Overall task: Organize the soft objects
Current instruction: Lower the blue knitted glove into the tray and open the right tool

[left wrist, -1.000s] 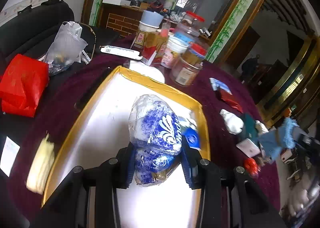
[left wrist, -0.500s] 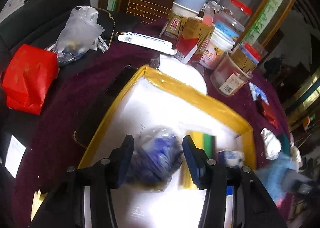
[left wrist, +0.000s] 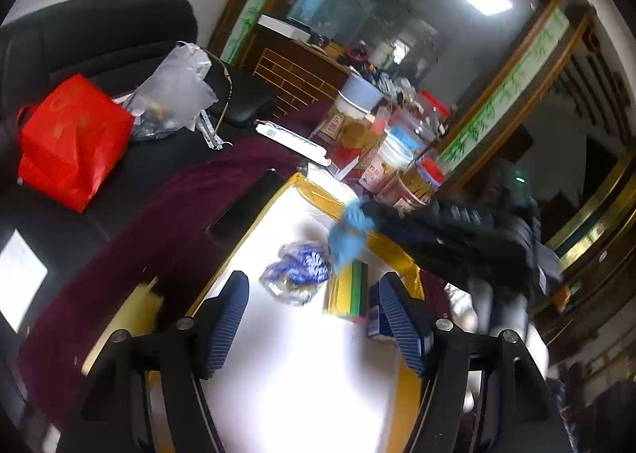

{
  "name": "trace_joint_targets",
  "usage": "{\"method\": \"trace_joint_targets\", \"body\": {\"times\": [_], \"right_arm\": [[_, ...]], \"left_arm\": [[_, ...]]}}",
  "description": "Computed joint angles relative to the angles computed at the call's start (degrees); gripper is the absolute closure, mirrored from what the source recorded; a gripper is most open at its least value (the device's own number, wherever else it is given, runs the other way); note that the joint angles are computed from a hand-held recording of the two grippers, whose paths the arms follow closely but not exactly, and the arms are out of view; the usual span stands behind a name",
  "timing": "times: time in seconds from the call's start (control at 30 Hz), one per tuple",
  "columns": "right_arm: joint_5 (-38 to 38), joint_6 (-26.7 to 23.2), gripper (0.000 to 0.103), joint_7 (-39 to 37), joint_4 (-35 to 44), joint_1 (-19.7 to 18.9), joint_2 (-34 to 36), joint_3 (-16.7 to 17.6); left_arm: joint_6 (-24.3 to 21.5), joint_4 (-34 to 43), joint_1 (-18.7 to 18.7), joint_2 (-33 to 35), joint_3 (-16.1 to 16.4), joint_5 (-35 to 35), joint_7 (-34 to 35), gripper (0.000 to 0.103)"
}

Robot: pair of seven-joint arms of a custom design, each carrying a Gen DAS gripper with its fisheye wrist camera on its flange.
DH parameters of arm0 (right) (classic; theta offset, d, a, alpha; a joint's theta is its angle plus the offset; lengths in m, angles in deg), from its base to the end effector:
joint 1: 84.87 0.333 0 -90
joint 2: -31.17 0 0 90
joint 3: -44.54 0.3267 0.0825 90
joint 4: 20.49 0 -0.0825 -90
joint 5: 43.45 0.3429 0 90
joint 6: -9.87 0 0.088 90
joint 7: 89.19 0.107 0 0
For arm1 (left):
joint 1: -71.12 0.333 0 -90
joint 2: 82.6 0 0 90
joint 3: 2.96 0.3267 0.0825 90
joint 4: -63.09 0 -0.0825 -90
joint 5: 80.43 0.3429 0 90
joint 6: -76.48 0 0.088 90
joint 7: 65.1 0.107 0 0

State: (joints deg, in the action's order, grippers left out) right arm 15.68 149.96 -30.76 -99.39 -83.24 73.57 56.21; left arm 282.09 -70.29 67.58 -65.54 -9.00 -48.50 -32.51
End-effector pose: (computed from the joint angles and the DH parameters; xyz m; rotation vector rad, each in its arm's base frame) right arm 0.7233 0.1307 0.3461 -1.5569 1.5952 0.3550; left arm 0.5195 -0.1515 0.3682 -2.0836 1.6524 -1.3148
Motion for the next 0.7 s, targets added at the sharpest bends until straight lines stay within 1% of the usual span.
{"method": "trace_joint_targets", "body": {"times": [0.1, 0.2, 0.23, 0.27, 0.3, 0.33, 0.4, 0.5, 0.6, 0.63, 0.7], "right_arm": [[1.7, -1.8, 0.086, 2.9, 3.9, -0.3, 3.2, 1.2], [2.5, -3.5, 0.081, 6.5, 8.3, -0.4, 7.3, 2.1], [1.6, -3.9, 0.074, 8.2, 10.0, 0.1, 8.7, 1.8], [-0.5, -3.7, 0.069, 10.5, 11.7, 1.2, 9.7, 0.7], [-2.1, -2.9, 0.063, 11.5, 11.8, 1.8, 9.7, 0.0], [-3.5, -1.4, 0.061, 12.0, 11.3, 2.4, 9.4, -0.6], [-4.3, 0.7, 0.061, 10.9, 8.8, 1.9, 7.7, -0.2], [-3.4, 3.0, 0.059, 6.1, 2.7, 0.2, 2.8, 0.7], [-0.7, 6.6, 0.047, -1.7, -6.3, -1.6, -4.4, 0.9], [0.7, 7.2, 0.045, -4.4, -9.7, -2.4, -7.0, 0.8], [3.5, 7.9, 0.045, -9.2, -15.5, -3.4, -11.4, 0.1]], "left_arm": [[3.5, -3.6, 0.4, -1.2, 0.5, -1.1, -0.4, 0.031], [5.1, -6.0, -0.1, -1.9, 1.3, -3.5, 0.5, 0.031], [5.2, -6.5, -0.3, -2.1, 1.3, -4.1, 0.8, 0.031], [5.2, -6.8, -0.1, -2.1, 1.2, -4.1, 0.7, 0.031], [5.3, -7.1, 0.5, -2.1, 0.8, -3.4, 0.0, 0.03], [5.3, -7.3, 1.0, -2.1, 0.4, -2.6, -0.5, 0.03], [5.8, -8.0, 0.9, -2.3, 0.5, -2.8, -0.4, 0.03], [6.7, -9.1, 0.0, -2.7, 0.8, -4.5, 0.7, 0.03], [7.8, -9.9, -0.7, -2.7, 0.7, -6.1, 1.5, 0.03], [8.0, -10.1, -0.9, -2.8, 0.6, -6.4, 1.6, 0.03], [8.4, -10.6, -1.7, -3.0, 0.5, -7.6, 2.2, 0.03]]}}
